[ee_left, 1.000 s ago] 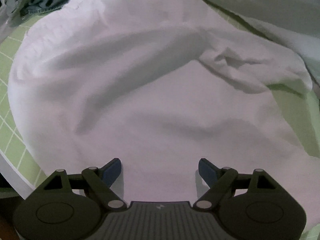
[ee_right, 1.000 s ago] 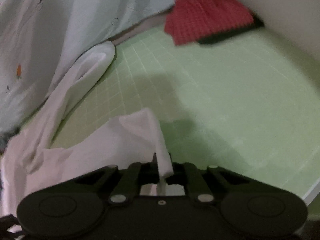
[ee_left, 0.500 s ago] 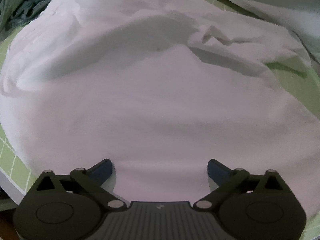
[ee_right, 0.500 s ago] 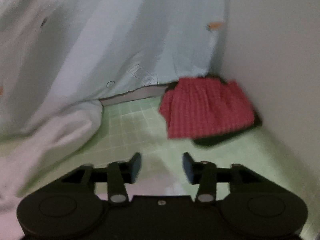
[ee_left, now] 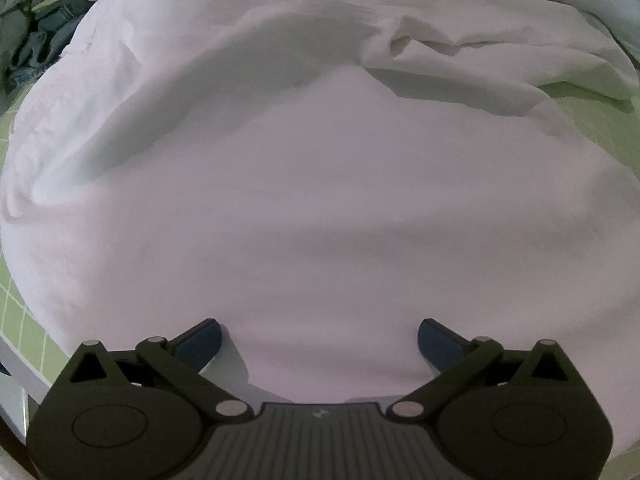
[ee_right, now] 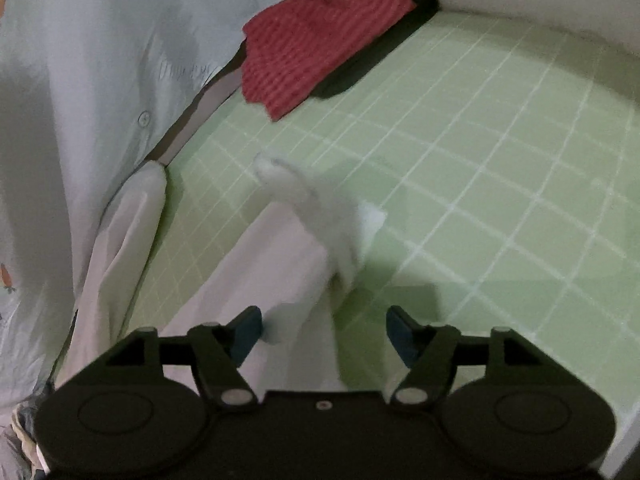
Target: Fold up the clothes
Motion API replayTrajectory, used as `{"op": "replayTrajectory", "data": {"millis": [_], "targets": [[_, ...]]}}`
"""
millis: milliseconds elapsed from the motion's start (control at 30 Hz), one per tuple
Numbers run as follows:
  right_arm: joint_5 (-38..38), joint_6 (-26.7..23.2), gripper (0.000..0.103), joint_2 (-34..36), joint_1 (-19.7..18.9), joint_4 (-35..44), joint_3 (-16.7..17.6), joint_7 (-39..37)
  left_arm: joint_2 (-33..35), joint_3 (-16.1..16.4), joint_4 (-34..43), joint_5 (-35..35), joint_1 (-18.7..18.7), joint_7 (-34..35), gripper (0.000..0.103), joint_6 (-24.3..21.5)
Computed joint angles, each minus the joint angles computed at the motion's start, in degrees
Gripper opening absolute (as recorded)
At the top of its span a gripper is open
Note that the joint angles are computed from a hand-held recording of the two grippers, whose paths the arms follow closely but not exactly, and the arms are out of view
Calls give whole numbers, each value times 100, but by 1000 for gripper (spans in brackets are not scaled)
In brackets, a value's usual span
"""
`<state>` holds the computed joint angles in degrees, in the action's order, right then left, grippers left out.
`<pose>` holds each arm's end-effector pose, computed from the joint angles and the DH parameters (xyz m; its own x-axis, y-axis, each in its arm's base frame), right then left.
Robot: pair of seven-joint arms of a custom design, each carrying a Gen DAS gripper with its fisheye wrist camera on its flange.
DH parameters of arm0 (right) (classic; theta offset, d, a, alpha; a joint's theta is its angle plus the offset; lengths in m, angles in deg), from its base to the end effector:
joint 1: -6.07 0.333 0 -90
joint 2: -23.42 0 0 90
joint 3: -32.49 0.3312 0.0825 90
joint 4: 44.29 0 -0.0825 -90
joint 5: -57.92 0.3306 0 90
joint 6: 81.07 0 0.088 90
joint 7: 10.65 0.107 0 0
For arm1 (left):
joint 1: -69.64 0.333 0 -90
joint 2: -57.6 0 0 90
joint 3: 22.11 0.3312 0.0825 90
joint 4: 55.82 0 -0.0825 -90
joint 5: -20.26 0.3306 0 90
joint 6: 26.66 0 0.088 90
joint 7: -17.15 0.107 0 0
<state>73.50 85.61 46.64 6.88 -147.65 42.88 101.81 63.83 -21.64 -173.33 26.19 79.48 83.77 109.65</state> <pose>0.6490 0.0937 0.4496 -0.2860 -0.8222 -0.4921 -0.7287 0.5201 -0.4455 0.5389 0.0990 0.4530 0.4971 -0.8677 0.0054 -0.8436 -0.4847 -0.2312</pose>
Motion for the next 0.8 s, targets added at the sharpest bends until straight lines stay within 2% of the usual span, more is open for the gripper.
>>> {"op": "replayTrajectory", "data": {"millis": [67,167,200,233,333,433,467,533,567,633,667,700,733,800], "targets": [[-37,-114,66,71,47,123,-33,95,-15,50,32,-51,58,-19,103,-75],[-126,-403,29,232,139,501,-79,145,-93,136,13,-48,178,-95,103,-81],[-482,-627,21,259,391,692,-348,377,-128,162,-6,-43,225,-112,103,-59],[-972,-799,17,302,710,900,-676,611,-163,186,-32,-34,277,-99,103,-25],[-2804,-1140,13,545,1671,1610,-1488,1006,-205,249,-56,14,431,14,103,40],[-4674,-1126,12,869,2523,2172,-1999,1028,-147,300,12,-110,586,215,103,32],[-4971,-1152,12,979,2621,2351,-1936,951,-104,318,77,-183,637,282,103,-27],[-4724,-1209,14,1232,2494,2714,-1387,313,-13,349,182,-357,736,436,103,-3],[-4319,-1414,17,1448,2339,3024,-977,-148,59,365,265,-438,781,502,103,-5],[-3525,-2091,18,1947,2216,3799,-481,-734,240,372,507,-568,842,667,103,-139],[-3265,-2425,20,2161,2291,4152,-481,-795,331,362,629,-635,867,825,103,-199],[-3279,-2633,23,2227,2473,4305,-672,-627,422,354,753,-700,890,981,103,-261],[-3355,-2660,25,2171,2544,4258,-737,-578,515,346,880,-762,912,1135,103,-327],[-3037,-2326,45,1847,2406,3780,-608,-762,665,355,1058,-784,907,1233,103,-433]]}}
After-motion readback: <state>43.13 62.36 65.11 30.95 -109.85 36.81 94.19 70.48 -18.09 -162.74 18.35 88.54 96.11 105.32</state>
